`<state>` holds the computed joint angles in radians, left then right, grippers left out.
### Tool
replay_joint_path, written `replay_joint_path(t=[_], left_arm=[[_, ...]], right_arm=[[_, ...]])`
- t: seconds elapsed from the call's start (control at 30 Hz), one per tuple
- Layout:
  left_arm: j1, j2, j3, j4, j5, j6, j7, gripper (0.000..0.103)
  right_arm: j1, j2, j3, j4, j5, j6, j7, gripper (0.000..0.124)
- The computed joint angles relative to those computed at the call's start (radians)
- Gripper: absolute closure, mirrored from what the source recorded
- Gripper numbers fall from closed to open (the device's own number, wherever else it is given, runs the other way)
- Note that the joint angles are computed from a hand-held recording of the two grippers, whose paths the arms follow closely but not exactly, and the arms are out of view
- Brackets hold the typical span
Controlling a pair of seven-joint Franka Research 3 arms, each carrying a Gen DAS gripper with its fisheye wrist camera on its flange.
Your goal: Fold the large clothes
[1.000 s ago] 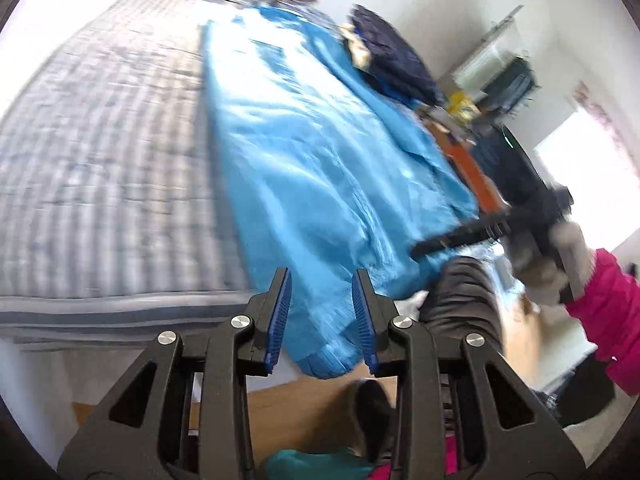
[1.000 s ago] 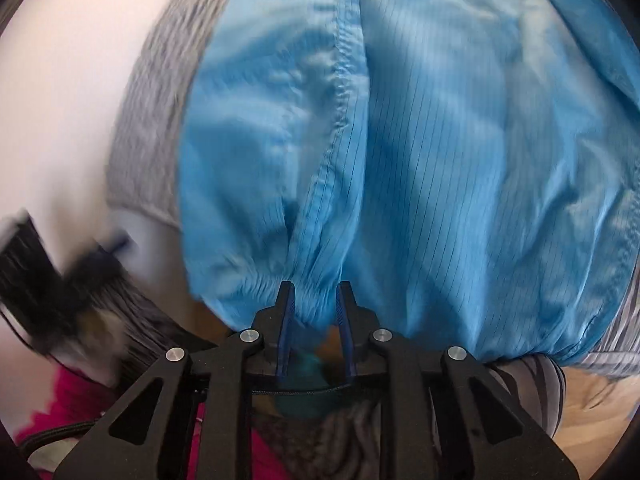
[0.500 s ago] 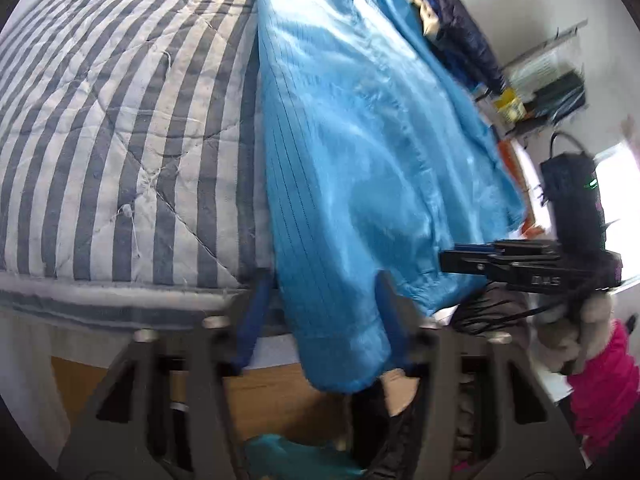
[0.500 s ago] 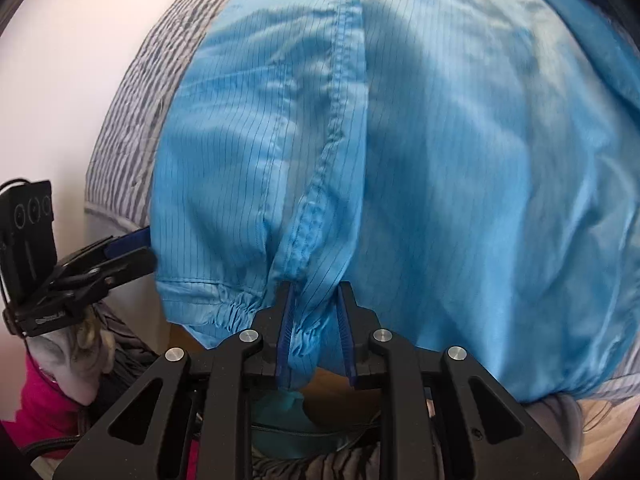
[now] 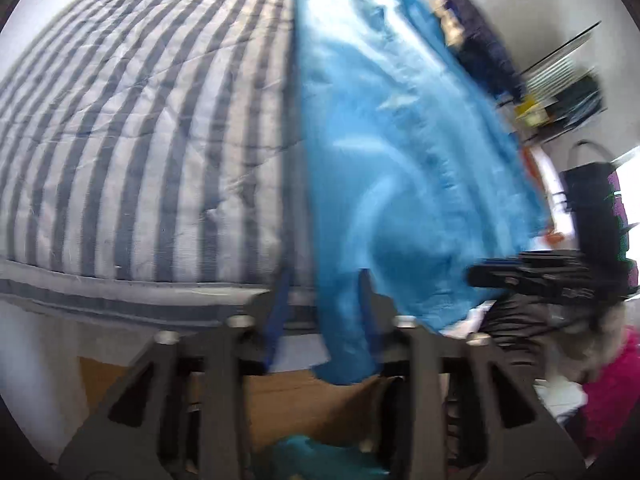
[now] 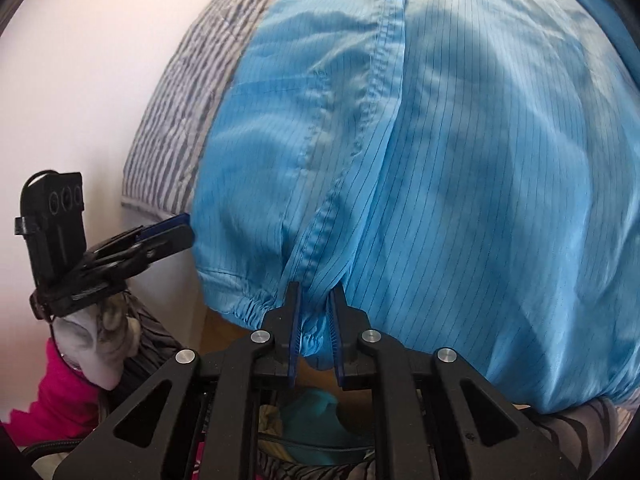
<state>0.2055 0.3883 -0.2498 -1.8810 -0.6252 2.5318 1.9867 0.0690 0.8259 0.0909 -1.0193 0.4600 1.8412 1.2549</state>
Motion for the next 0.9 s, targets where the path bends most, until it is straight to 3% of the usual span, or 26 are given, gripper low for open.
replay_joint_path(t=[0.13, 0.23, 0.47, 0.6, 0.63, 0.7, 0.8, 0.9], left_arm=[[-0.040, -0.025, 0.025, -0.037, 0.077, 0.101, -0.053, 0.083], [-0.003, -0.067, -0.016, -0.075, 0.021, 0.159, 0.008, 0.083], [0.004, -0.141, -0.066, -0.086, -0.188, 0.193, 0.291, 0.083], [-0.051, -0.145, -0.033, -0.043, -0.166, 0.136, 0.311, 0.083], [-0.065, -0.142, -0.028, -0.030, -0.158, 0.128, 0.308, 0.081], [-0.082, -0.130, -0.028, -0.002, -0.161, 0.109, 0.311, 0.067], [-0.103, -0.108, -0.032, 0.041, -0.170, 0.090, 0.306, 0.067], [-0.130, -0.092, -0.034, 0.062, -0.146, 0.117, 0.273, 0.067]], right_arm=[[0.025, -0.034, -0.006, -0.074, -0.020, 0.048, -0.030, 0.112], [0.025, -0.097, -0.004, -0.172, 0.000, 0.133, -0.047, 0.112], [0.005, -0.375, -0.014, -0.577, 0.108, 0.560, -0.166, 0.112], [-0.023, -0.472, -0.032, -0.718, 0.180, 0.732, -0.198, 0.112], [-0.027, -0.488, -0.042, -0.740, 0.179, 0.753, -0.192, 0.109], [-0.035, -0.516, -0.075, -0.779, 0.155, 0.792, -0.153, 0.104], [-0.055, -0.518, -0.121, -0.781, 0.097, 0.789, -0.062, 0.094], [-0.066, -0.466, -0.163, -0.722, 0.006, 0.792, 0.038, 0.076]])
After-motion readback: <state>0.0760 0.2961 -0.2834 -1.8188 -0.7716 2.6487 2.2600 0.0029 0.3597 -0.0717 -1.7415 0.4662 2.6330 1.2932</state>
